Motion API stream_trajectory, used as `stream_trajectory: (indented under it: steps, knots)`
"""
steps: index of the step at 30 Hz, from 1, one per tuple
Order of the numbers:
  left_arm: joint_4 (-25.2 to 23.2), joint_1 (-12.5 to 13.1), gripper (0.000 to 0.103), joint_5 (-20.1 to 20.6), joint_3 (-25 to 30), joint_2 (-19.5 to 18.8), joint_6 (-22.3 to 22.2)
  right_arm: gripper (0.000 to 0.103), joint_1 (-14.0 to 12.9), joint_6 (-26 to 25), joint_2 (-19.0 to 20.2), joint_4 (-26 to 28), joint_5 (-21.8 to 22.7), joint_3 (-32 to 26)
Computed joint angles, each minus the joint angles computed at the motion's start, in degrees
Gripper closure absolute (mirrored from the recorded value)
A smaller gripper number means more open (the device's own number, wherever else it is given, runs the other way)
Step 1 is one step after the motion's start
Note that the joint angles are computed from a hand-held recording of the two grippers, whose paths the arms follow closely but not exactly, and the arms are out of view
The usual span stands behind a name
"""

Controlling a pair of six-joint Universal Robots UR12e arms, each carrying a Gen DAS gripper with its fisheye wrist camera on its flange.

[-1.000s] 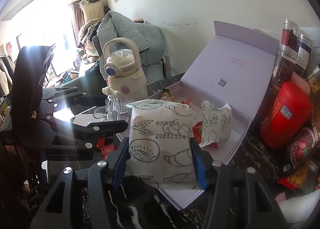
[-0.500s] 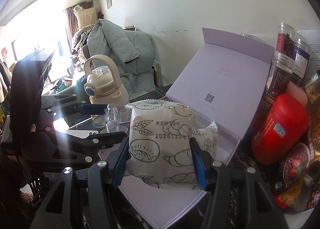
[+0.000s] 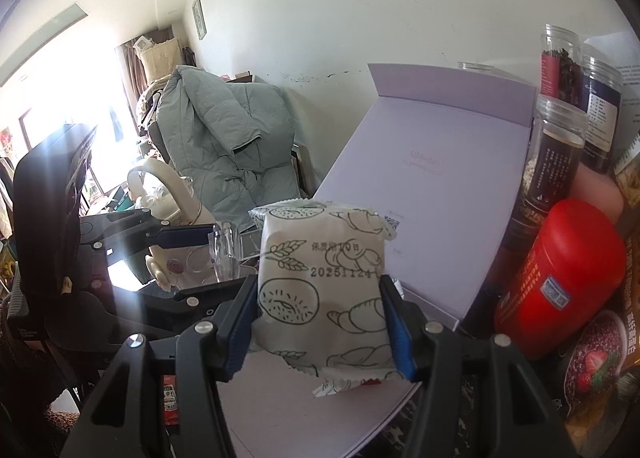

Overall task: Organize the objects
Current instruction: 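Lower the clear stand into the box while the right tool lowers the bread bag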

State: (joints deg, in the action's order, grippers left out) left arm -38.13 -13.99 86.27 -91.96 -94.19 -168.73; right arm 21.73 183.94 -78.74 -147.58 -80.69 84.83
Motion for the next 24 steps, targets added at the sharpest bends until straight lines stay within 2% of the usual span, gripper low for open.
stream_trajectory:
  steps: [8,14,17,21,24]
  knots:
    - [-1.7,-1.2,0.043,1.0,1.7,-2.7,-0.4,0.044,-1.3,2.2,0.6,1.0,1.0,0.2]
    - [-2.4,-1.4,0.043,1.1,1.5,-3.4,-0.8,0.044,-0.5,4.0,2.8,-5.1,-1.8,0.5]
    - [-1.1,-1.6,0.043,3.0,0.9,-3.4,-0.1,0.044,-0.8,5.4,3.8,-6.9,1.2,0.5]
    - [-2.0,-1.1,0.043,3.1,0.6,-3.3,-0.7,0.044,-0.3,2.0,4.1,-2.3,1.7,-0.6]
    - [-3.6,-0.7,0.043,2.5,0.7,-3.5,-1.5,0.044,-0.1,1.4,4.3,0.8,1.9,-1.3]
